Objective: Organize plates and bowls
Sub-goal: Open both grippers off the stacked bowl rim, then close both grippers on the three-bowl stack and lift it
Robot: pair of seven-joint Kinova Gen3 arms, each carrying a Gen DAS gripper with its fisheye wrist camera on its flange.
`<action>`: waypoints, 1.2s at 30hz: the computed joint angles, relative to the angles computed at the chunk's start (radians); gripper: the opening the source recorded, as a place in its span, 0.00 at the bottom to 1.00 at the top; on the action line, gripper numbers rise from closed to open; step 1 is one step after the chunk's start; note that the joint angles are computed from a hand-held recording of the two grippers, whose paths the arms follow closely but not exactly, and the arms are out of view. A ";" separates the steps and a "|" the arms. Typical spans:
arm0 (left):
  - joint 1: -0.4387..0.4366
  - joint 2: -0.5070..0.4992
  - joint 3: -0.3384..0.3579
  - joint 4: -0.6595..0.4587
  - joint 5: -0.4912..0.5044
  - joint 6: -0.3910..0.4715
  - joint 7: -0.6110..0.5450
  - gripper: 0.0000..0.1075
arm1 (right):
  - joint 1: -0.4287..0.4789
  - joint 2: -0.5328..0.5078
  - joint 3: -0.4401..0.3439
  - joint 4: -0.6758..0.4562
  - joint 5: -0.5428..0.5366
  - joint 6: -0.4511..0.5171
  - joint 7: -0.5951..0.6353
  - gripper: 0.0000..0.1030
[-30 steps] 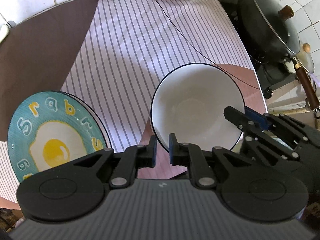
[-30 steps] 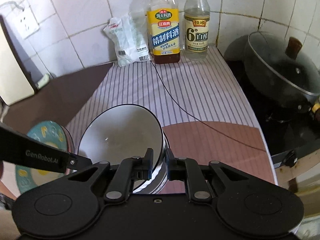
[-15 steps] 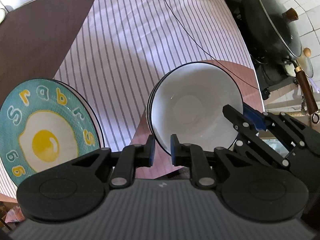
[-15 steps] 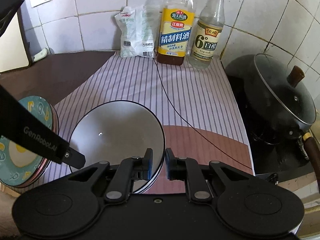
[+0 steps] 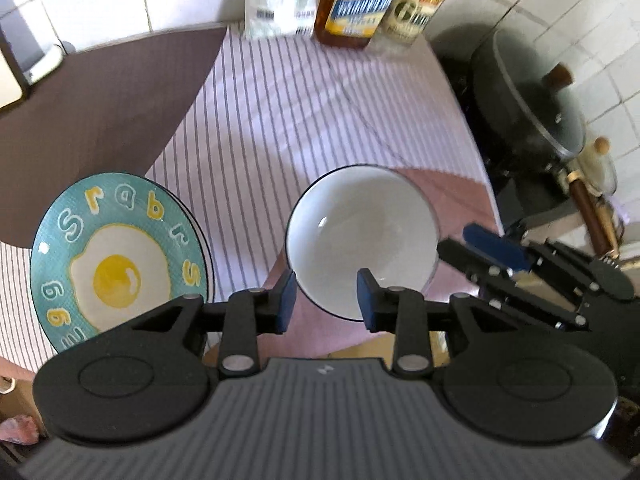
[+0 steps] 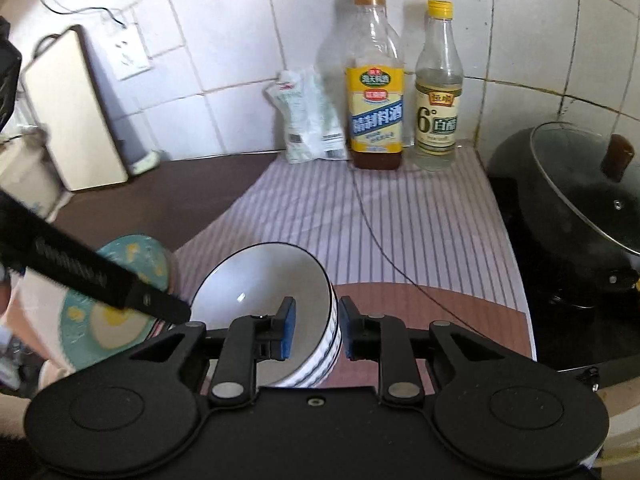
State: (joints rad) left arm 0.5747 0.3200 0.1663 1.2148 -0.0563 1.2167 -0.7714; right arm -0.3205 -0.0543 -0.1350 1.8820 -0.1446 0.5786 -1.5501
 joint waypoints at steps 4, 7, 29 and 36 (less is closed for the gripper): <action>0.058 -0.068 -0.004 0.070 -0.068 -0.075 0.106 0.30 | -0.141 -0.054 0.185 0.021 -0.087 0.037 0.163 0.31; 0.089 -0.110 0.014 0.124 -0.129 -0.121 0.214 0.30 | -0.248 -0.097 0.324 0.032 -0.154 0.068 0.285 0.36; 0.241 -0.189 0.098 0.416 -0.521 -0.350 0.849 0.43 | -0.144 -0.168 0.427 0.315 -0.715 -0.033 1.179 0.68; 0.335 -0.199 0.006 0.504 -0.648 -0.447 1.099 0.49 | -0.304 -0.056 0.559 0.397 -0.970 -0.146 1.455 0.70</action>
